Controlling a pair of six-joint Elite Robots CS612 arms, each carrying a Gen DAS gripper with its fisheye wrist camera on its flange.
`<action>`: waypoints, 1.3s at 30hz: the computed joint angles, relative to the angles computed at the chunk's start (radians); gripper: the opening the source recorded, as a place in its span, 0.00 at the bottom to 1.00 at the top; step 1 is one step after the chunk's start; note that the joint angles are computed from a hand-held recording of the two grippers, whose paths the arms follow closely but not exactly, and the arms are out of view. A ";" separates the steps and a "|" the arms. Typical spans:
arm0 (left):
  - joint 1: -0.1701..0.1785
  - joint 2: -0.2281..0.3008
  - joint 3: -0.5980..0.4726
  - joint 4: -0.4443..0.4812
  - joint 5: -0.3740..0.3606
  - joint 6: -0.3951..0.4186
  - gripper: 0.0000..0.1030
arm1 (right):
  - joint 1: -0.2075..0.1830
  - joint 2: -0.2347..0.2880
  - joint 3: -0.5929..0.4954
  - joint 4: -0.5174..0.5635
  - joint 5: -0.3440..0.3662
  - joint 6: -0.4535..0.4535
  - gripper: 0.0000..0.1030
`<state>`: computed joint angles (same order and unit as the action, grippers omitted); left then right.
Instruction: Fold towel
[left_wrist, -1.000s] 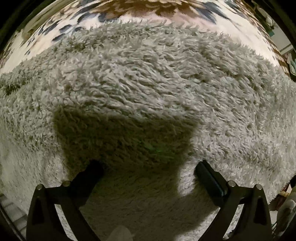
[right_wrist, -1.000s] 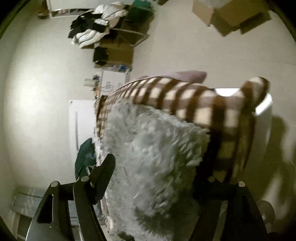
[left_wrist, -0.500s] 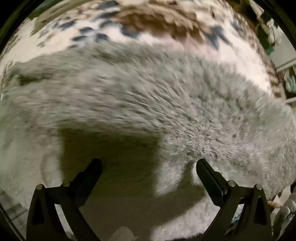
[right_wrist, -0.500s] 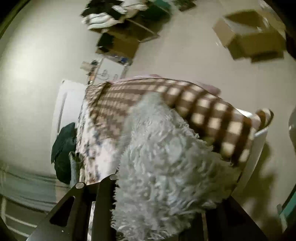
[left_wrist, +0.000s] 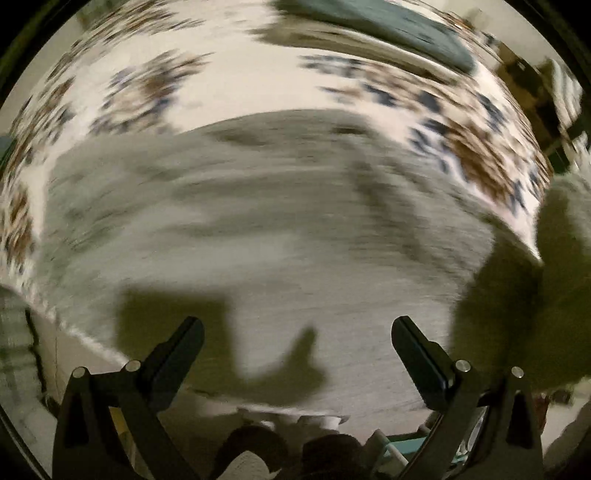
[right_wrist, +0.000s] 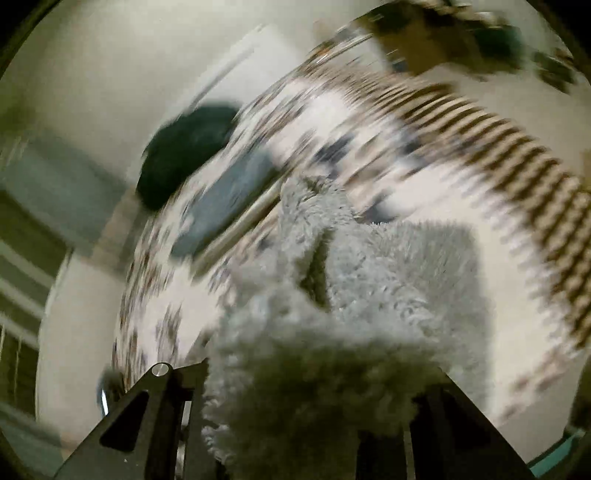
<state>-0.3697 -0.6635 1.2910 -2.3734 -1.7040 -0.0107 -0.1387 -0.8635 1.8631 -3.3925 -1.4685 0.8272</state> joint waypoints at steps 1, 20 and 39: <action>0.016 0.000 0.000 0.000 0.008 -0.009 1.00 | 0.025 0.021 -0.039 0.039 0.015 -0.023 0.26; 0.058 -0.008 -0.019 -0.052 -0.046 0.072 1.00 | 0.082 0.054 -0.138 0.394 0.236 0.047 0.82; 0.032 -0.028 0.132 -0.147 -0.254 -0.180 0.05 | 0.007 0.170 -0.426 0.816 0.380 0.237 0.05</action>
